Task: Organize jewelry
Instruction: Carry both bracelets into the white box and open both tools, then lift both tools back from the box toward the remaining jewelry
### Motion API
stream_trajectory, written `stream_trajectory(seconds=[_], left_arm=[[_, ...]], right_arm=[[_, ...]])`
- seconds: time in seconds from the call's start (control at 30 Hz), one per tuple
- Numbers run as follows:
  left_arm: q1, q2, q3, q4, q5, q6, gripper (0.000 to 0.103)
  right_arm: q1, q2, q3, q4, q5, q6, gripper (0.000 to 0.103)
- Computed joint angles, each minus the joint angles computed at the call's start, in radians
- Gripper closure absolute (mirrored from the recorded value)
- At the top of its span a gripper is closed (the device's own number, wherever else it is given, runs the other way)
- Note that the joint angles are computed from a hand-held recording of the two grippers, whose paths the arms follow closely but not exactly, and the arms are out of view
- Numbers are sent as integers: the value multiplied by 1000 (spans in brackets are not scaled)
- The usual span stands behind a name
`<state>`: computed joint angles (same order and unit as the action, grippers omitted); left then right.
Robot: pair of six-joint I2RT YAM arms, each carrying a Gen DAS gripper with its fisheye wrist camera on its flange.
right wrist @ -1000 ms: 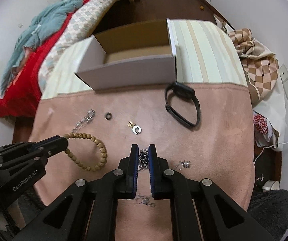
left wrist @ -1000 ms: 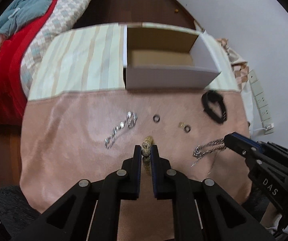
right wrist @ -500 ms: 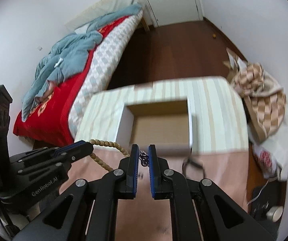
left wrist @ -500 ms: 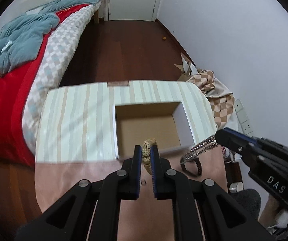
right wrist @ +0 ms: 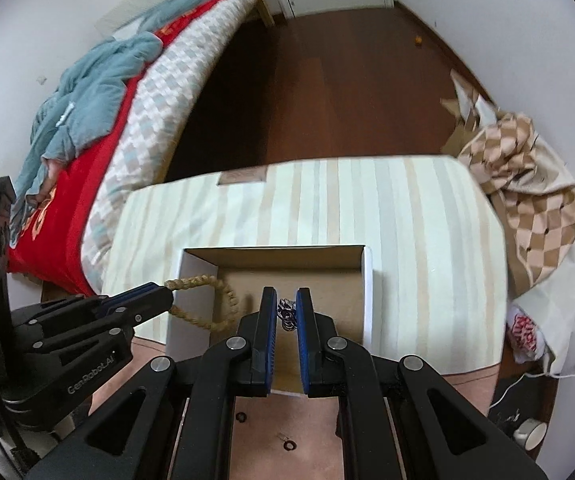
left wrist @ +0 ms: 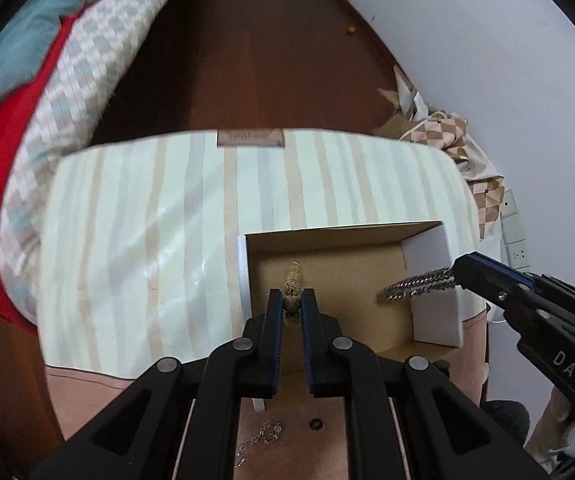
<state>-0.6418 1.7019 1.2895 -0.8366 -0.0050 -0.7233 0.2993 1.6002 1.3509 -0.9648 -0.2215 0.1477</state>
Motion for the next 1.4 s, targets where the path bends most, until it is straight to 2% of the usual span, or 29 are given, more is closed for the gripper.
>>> stream_trajectory(seconds=[0.27,0.33,0.4,0.43,0.5,0.6,0.63,0.7,0.73,0.77,0.83,0.87,1.0,1.17,1.27,1.4], left_arm=[[23,48,32,-16,36,-14,92],[13,49,52,-34,13,-14,79],[-1,33,61,-44,-22,-22,32],[-7,29,68,-49,-38,-22,27],[-25,25,89,-79,-81,-26,25],[-38,13,94,-102,-107,-38,24],[-47,4,91,-108,-125,-47,20],[-68,-12,79,-120,-166,-65,5],[-83,-25,66,-126,-194,-80,4],[-100,-39,51,-128,-221,-94,4],[-126,-48,38,-141,-263,-118,0],[-145,-54,28,-156,-292,-139,0],[-191,-90,-11,-166,-337,-183,0],[-237,-132,-33,-212,-377,-248,0],[-277,-168,-42,-230,-400,-283,0],[-346,-199,-20,-309,-477,-359,0]], right_arm=[[-16,103,34,-4,-41,-13,92],[-25,116,39,-18,-64,-15,92],[-30,107,29,-19,-54,-14,92],[-30,97,19,-19,-41,-18,91],[-31,75,3,-22,-16,-22,80],[-38,29,-33,-30,9,-33,56],[-36,11,-45,-30,27,-38,52],[-22,-38,-84,-30,88,-45,36],[-13,-58,-100,-31,127,-48,31],[-6,-70,-110,-30,153,-51,19],[30,-100,-145,-23,237,-46,7],[41,-110,-161,-20,265,-41,5],[48,-147,-212,-5,269,-29,2],[93,-216,-251,0,328,10,2],[111,-259,-250,-22,341,33,2],[138,-328,-242,-67,364,56,2]])
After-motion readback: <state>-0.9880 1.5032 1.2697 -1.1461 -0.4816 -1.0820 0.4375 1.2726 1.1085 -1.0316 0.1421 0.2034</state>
